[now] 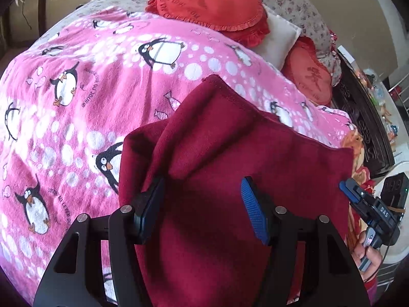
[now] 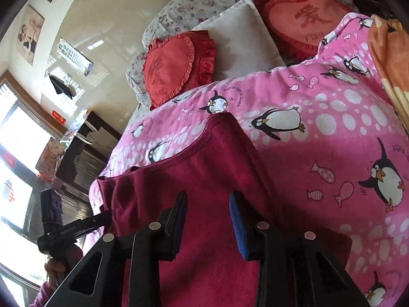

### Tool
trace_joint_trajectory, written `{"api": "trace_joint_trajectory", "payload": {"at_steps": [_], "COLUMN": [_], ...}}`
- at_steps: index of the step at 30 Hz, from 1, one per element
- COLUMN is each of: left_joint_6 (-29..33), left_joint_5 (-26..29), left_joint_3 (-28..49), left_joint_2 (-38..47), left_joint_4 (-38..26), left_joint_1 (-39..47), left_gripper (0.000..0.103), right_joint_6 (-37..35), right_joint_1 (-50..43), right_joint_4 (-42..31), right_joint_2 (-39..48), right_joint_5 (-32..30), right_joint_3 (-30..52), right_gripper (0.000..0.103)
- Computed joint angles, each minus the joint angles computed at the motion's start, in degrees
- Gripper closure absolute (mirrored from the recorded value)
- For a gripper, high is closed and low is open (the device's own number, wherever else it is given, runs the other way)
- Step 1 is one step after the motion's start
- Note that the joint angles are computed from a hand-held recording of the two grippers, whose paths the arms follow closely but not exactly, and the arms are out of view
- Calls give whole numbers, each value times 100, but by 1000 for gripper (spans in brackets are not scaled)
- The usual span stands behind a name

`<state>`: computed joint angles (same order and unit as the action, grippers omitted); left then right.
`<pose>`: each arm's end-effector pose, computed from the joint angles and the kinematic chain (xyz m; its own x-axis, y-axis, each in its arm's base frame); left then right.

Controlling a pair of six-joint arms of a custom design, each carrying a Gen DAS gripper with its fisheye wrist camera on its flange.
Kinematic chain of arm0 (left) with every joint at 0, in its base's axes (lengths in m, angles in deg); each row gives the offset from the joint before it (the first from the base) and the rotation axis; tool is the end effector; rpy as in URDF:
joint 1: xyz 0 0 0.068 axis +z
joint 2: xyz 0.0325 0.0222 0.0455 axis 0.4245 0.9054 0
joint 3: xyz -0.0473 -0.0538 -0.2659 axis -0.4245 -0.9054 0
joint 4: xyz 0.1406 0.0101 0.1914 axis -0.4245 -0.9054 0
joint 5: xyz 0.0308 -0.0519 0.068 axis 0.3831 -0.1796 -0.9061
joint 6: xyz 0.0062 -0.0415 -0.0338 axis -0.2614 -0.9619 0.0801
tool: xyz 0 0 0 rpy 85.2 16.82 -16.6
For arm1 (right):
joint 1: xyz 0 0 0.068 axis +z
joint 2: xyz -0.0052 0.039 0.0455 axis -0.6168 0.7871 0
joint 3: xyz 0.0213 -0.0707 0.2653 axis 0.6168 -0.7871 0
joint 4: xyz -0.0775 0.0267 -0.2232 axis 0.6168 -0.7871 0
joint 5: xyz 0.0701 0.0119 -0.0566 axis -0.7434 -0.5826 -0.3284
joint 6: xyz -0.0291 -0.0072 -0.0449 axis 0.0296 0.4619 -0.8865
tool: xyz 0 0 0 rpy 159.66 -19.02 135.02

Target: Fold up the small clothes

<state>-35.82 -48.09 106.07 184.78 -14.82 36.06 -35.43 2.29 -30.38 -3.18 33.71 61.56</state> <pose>0.3100 0.0413 0.1964 -0.8863 0.0202 -0.4627 0.2225 0.8948 -0.3870 0.1947 0.1547 0.1767 -0.6592 0.4789 -0.5798 0.0863 0.8141 0.5743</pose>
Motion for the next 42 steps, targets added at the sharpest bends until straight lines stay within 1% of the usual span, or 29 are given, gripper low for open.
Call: {"api": "trace_joint_trajectory", "payload": {"at_steps": [2,3,5,6,7,9,10,12,13,16,17,18,19,22,23,25,26,27,28,29,31,33,35,36,37,39,40,41,42], "left_joint_6": [307,515,981,1163,1346,1743,1904,2024,2141,2232,2279,2333,2374,2508,2564,2620,2645,2657,2627,2645,2820,3095,3222,3216,3228,3204,3193,3145,3105], "left_joint_5": [102,183,280,322,359,451,493,499,486,325,270,213,162,81,82,69,46,17,-8,4,18,57,102,112,153,252,320,359,362], "left_joint_3": [-201,-355,-637,-762,-914,-1185,-1314,-1487,-1589,-1946,-2012,-2076,-2138,-2262,-2284,-2344,-2362,-2364,-2359,-2335,-2309,-2293,-2347,-2369,-2393,-2390,-2380,-2382,-2415], "left_joint_2": [-283,-460,-768,-907,-1053,-1280,-1340,-1360,-1345,-1440,-1420,-1401,-1392,-1479,-1491,-1476,-1417,-1346,-1294,-1249,-1231,-1301,-1521,-1615,-1712,-1806,-1852,-1879,-1939], "left_joint_4": [-111,-179,-364,-443,-518,-706,-779,-880,-915,-750,-746,-747,-727,-695,-685,-612,-567,-533,-506,-525,-609,-707,-720,-701,-708,-752,-804,-790,-755], "left_joint_1": [173,298,571,698,828,1151,1335,1509,1621,1802,1828,1848,1876,1962,2004,2090,2143,2194,2215,2255,2391,2580,2644,2641,2663,2671,2674,2628,2585], "left_gripper": [41,41,41,41,41,41,41,41,41,41,41,41,41,41,41,41,41,41,41,41,41,41,41,41,41,41,41,41,41], "right_joint_6": [109,256,720,1050,1630,2586,2944,3403,3485,3359,3253,3133,3043,3231,3429,3841,4047,4178,4363,4731,5119,5813,5907,5872,5774,5176,5087,4790,4582], "right_joint_1": [453,891,1713,2143,2780,3657,3959,4338,4450,4387,4357,4288,4187,4430,4614,4863,4929,4930,4932,4943,4969,5387,5658,5659,5633,5414,5402,5274,5190], "right_joint_4": [-437,-869,-1627,-1935,-2281,-2657,-2706,-2736,-2512,-1995,-1860,-1781,-1833,-2536,-3010,-3598,-3762,-3857,-3946,-4329,-4352,-4397,-4624,-4961,-5093,-4974,-4953,-4758,-4575], "right_joint_2": [-608,-965,-1317,-1410,-1460,-1334,-1155,-780,-579,-45,109,264,331,184,135,-78,-97,-37,23,192,100,-255,-532,-487,-455,-437,-422,-357,-297], "right_joint_5": [388,746,1340,1648,2065,2512,2645,2768,2727,2633,2645,2601,2545,2833,2991,3158,3162,3103,3001,2910,2864,3160,3374,3365,3342,3295,3325,3345,3356], "right_joint_3": [-112,-141,-122,-128,-163,-201,-212,-156,-219,-235,-228,-197,-141,103,276,328,307,313,280,367,127,-176,-133,119,271,533,587,688,743], "right_gripper": [68,68,68,67,67,67,67,67,67,67,72,87,91,94,94,94,95,102,103,103,103,103,103,102,101,99,97,94,87]}}
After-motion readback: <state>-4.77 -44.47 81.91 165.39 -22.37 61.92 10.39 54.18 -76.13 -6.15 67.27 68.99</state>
